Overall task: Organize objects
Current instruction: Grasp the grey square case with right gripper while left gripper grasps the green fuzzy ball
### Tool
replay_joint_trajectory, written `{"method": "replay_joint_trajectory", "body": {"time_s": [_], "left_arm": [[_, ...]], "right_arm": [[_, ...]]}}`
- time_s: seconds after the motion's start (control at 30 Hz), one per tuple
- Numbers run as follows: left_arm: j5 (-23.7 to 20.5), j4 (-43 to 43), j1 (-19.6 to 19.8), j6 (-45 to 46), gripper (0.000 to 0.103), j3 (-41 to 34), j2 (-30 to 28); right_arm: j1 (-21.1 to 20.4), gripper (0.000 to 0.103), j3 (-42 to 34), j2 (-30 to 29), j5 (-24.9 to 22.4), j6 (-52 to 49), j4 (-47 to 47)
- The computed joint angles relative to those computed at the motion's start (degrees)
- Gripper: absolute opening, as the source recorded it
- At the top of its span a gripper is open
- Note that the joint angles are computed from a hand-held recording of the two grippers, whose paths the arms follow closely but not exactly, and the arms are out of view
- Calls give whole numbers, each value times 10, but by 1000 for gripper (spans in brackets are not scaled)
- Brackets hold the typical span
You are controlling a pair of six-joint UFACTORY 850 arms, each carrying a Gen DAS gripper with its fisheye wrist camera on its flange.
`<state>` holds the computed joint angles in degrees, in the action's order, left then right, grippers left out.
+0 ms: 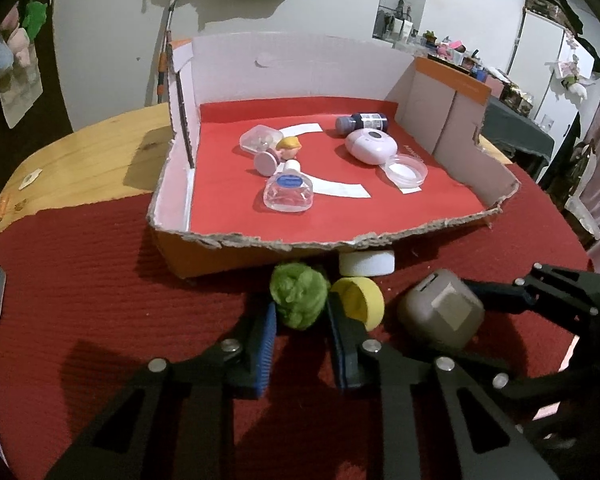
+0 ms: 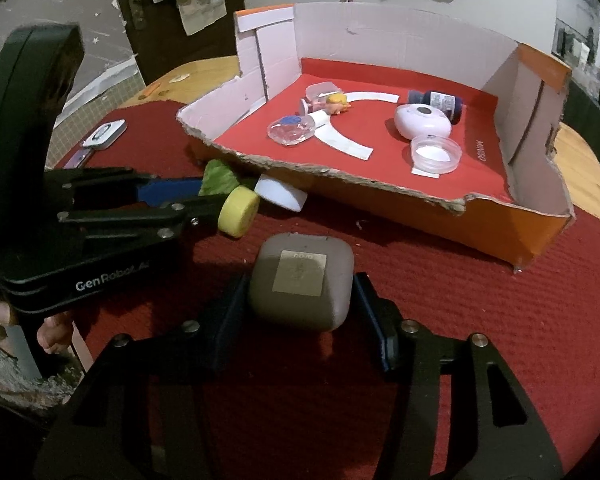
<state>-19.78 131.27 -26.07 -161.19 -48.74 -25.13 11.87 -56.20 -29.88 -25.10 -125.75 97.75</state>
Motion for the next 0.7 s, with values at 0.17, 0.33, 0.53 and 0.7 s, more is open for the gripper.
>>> {"method": "replay_joint_trajectory", "body": {"time_s": [0.17, 0.33, 0.53, 0.7], "left_arm": [[-10, 4, -4, -10, 24, 11, 12], [-14, -7, -10, -1, 24, 17, 21], [-15, -14, -15, 5, 24, 19, 24], [-9, -20, -18, 15, 24, 14, 18]], "right_arm": [[-5, 50, 4, 8, -9, 4, -1], [-8, 50, 12, 18, -16, 0, 4], [-13, 49, 13, 18, -17, 14, -11], [-16, 49, 9, 11, -15, 37, -35]]}}
